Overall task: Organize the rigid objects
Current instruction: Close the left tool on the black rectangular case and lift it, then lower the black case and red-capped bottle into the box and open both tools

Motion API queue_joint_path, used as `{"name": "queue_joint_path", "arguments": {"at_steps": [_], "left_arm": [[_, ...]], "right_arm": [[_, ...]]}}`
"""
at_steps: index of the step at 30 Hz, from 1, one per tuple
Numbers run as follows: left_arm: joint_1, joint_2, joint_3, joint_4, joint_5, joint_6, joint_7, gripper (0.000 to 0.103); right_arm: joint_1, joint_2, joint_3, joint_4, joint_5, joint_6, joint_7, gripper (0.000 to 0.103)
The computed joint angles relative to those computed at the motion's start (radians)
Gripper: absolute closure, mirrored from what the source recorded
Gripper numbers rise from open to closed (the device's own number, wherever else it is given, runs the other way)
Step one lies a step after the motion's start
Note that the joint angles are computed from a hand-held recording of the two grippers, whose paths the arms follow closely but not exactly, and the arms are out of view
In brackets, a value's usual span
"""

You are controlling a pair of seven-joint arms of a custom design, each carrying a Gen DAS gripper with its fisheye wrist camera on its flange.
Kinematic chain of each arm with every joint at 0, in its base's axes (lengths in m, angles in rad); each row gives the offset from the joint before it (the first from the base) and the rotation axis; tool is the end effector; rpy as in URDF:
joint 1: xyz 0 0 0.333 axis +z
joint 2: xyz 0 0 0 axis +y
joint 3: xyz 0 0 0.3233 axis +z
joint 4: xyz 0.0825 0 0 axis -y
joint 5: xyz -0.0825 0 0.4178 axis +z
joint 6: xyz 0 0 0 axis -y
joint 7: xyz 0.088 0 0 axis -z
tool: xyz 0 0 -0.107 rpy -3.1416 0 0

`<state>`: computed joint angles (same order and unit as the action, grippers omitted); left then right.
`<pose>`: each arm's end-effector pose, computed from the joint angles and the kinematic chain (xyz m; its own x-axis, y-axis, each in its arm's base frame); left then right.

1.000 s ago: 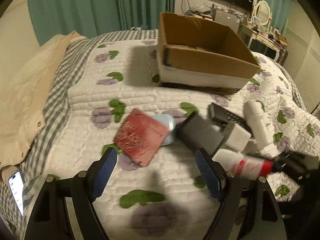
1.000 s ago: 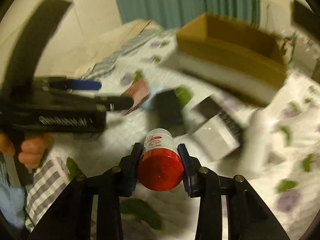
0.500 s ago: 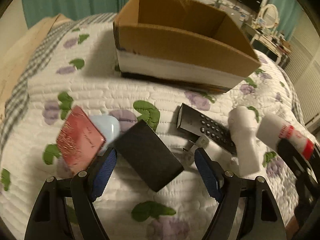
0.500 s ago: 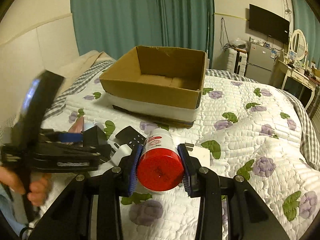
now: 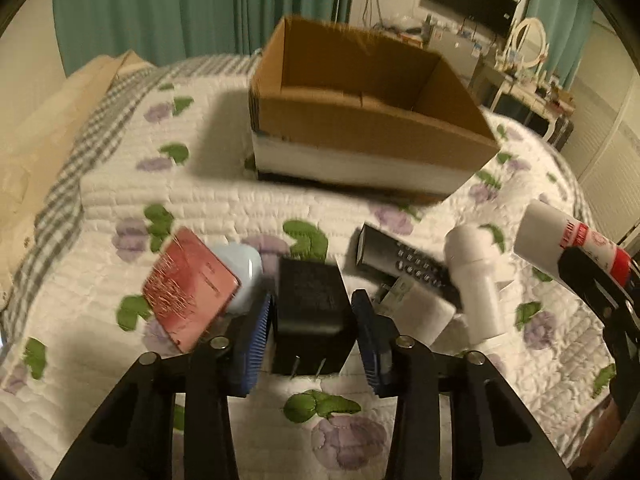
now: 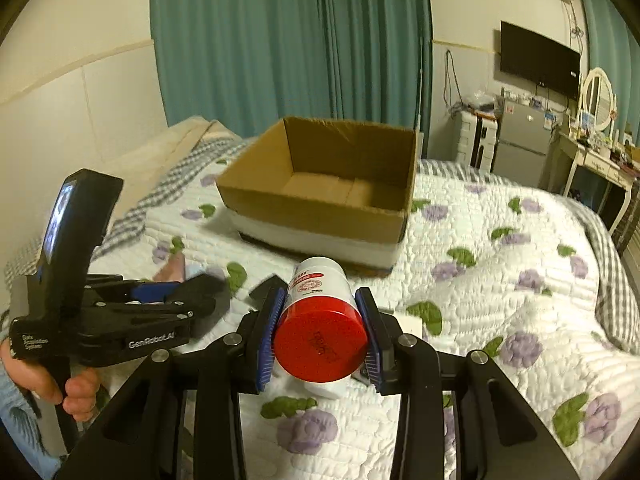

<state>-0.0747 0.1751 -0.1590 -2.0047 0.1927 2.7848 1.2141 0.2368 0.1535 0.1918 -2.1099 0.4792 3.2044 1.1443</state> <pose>0.6410 -0.1571 0.4286 -0.0487 -0.9961 0.0739 -0.8208 -0.0023 -0.5712 0.5987 0.2207 0.4369 0.3632 -0.9302 -0.0538 -0.5687 -0.1756 -0.8036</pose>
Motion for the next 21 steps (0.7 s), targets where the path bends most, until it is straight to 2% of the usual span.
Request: {"name": "queue_joint_path", "arguments": {"at_steps": [3,7,11,16,19,21], "left_arm": [[0.002,-0.028,0.001,-0.009,0.006,0.02,0.003,0.064],[0.004,-0.043,0.003,0.014,0.01,0.056,0.025,0.064],[0.01,-0.01,-0.005,0.101,-0.008,0.067,0.071,0.064],[-0.025,0.101,0.026,0.301,0.088,0.045,0.04,0.064],[-0.035,0.214,0.026,0.471,0.11,-0.013,0.062,0.064],[-0.047,0.298,0.033,0.588,0.123,-0.051,0.075,0.064]], "right_arm": [[-0.009,-0.01,0.013,0.02,0.011,0.003,-0.014,0.067],[0.048,-0.006,-0.052,0.075,-0.052,0.001,0.025,0.067],[0.107,0.037,-0.128,0.166,-0.138,-0.008,0.089,0.067],[0.113,0.144,-0.162,0.334,-0.198,-0.037,0.136,0.067],[0.082,0.231,-0.143,0.454,-0.202,-0.07,0.138,0.067],[0.08,0.286,-0.15,0.526,-0.21,-0.092,0.148,0.067]]}}
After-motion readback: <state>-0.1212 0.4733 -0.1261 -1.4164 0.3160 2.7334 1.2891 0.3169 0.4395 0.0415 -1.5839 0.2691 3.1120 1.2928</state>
